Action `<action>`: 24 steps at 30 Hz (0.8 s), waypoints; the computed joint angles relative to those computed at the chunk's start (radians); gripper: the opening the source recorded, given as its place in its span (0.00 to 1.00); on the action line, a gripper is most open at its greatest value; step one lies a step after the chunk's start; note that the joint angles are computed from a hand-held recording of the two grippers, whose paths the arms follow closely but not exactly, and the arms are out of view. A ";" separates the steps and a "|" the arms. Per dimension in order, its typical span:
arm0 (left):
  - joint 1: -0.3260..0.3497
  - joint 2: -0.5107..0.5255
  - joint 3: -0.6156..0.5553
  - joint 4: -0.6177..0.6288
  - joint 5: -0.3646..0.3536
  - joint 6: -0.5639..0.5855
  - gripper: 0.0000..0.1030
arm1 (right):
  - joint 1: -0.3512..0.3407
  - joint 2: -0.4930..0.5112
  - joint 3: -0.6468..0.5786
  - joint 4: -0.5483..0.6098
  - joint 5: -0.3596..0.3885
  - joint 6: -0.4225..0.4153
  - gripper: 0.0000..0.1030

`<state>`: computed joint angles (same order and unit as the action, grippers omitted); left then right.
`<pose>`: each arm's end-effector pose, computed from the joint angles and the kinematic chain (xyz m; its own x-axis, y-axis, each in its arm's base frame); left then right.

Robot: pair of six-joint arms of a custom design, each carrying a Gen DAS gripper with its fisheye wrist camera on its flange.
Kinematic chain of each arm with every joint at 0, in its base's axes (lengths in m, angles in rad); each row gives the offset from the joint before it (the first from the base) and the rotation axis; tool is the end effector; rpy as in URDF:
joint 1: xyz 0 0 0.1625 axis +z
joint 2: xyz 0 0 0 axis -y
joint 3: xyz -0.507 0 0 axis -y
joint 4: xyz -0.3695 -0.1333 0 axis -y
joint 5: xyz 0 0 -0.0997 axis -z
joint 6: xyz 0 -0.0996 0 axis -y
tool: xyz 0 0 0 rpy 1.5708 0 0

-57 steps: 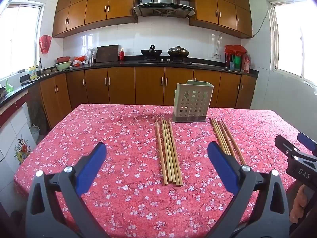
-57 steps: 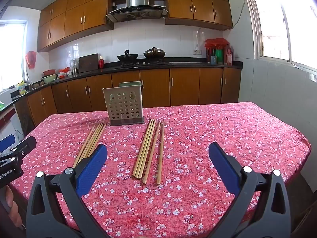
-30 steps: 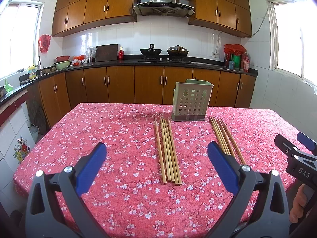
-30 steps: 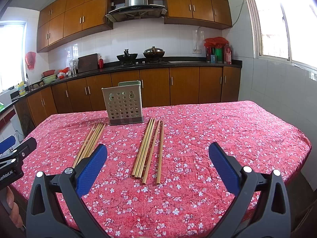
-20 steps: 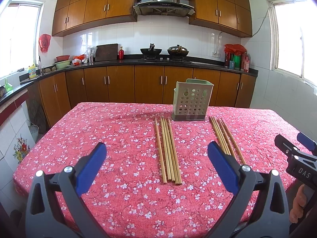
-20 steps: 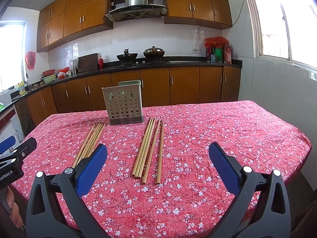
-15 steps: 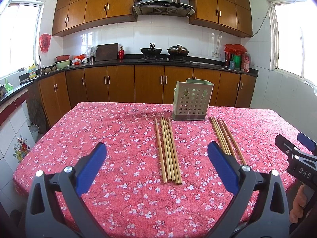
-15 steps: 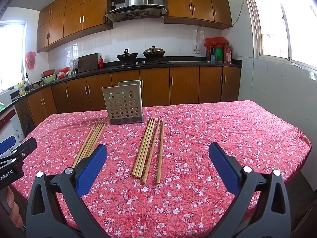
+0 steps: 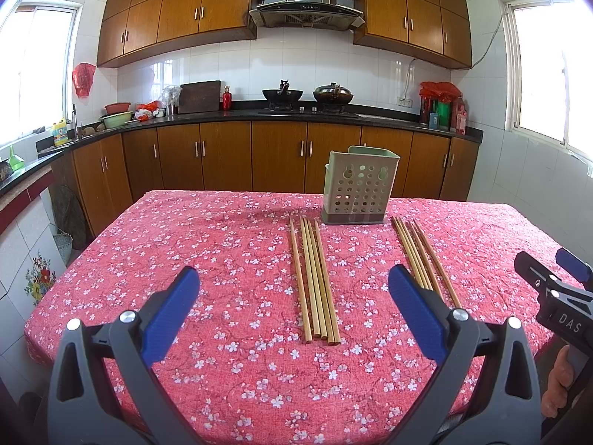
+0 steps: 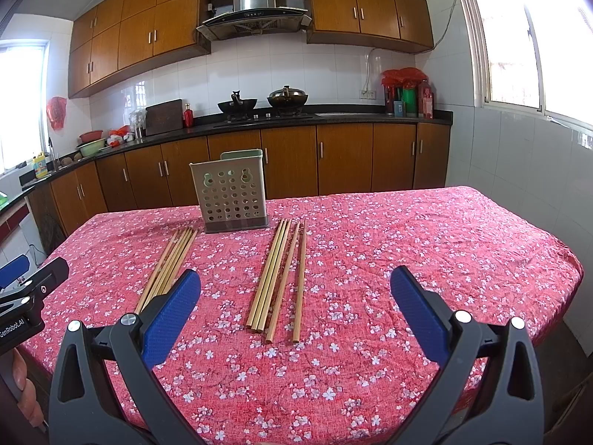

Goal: Organize utensils

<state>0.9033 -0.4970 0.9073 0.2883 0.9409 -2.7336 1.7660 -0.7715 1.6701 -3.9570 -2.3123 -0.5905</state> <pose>-0.3333 -0.7330 0.1287 -0.6809 0.3344 -0.6516 0.7280 0.4057 -0.5526 0.1957 -0.6494 0.3201 -0.7004 0.3843 0.6015 -0.4889 0.3557 -0.7965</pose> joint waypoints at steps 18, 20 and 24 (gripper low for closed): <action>0.001 0.006 -0.013 0.008 0.000 -0.003 0.96 | -0.001 0.000 0.002 0.000 0.000 0.003 0.98; 0.002 0.006 -0.013 0.010 0.000 -0.004 0.96 | -0.001 0.000 0.002 0.000 0.001 0.003 0.98; 0.005 0.000 0.011 -0.011 0.002 -0.002 0.96 | -0.001 0.000 0.002 0.001 0.000 0.004 0.98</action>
